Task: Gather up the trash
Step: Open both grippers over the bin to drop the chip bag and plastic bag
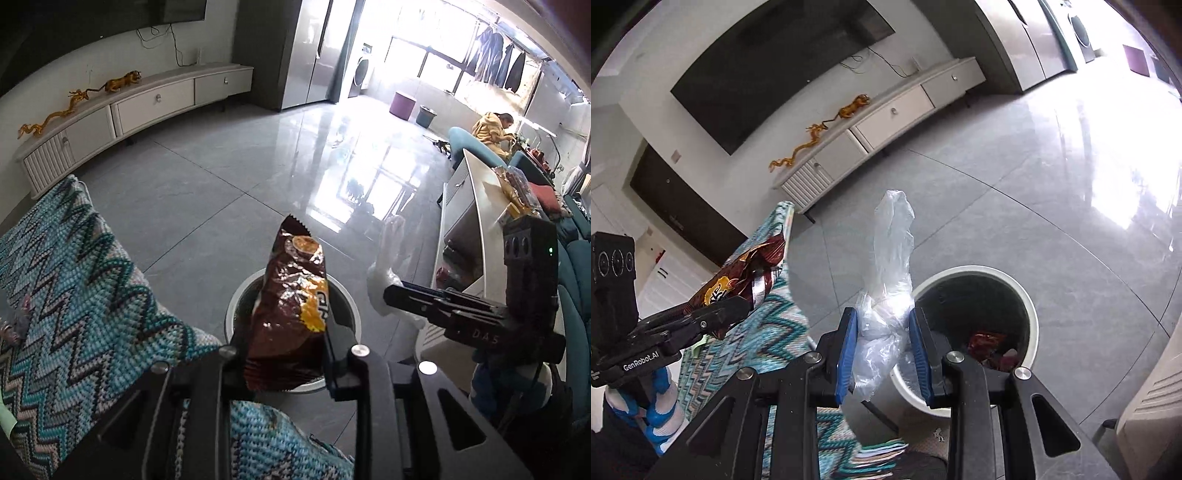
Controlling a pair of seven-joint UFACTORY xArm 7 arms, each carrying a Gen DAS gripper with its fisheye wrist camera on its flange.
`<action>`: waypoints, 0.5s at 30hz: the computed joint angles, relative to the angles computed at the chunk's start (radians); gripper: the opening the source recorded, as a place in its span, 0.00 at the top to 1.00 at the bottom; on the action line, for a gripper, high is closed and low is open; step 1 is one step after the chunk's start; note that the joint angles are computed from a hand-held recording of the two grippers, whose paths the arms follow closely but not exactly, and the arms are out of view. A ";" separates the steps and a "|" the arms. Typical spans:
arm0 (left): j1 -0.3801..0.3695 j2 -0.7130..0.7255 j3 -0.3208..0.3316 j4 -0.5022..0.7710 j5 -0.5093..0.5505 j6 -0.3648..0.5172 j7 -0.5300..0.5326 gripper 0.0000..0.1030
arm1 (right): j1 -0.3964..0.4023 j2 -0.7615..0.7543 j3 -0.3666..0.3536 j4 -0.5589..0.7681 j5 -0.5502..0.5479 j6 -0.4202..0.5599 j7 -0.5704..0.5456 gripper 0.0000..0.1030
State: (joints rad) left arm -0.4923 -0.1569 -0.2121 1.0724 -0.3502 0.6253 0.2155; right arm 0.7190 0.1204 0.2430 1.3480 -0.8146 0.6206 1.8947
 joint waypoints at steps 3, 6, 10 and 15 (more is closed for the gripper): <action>0.002 0.077 -0.008 0.053 0.016 0.003 -0.012 0.76 | -0.015 0.008 -0.008 -0.016 0.030 -0.020 -0.020 0.72; 0.005 0.140 -0.016 0.098 0.030 0.013 -0.021 0.75 | -0.029 0.015 -0.016 -0.037 0.064 -0.049 -0.048 0.72; 0.017 0.209 -0.022 0.153 -0.028 0.046 -0.008 0.66 | -0.036 0.043 -0.023 -0.034 0.123 -0.052 -0.101 0.71; 0.030 0.246 -0.030 0.175 -0.054 0.054 -0.009 0.49 | -0.027 0.044 -0.036 -0.051 0.153 -0.035 -0.097 0.46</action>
State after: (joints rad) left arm -0.4627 0.0894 -0.2419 1.2478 -0.4045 0.6795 0.2066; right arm 0.6923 0.1649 0.2069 1.2966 -0.6613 0.5851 1.7973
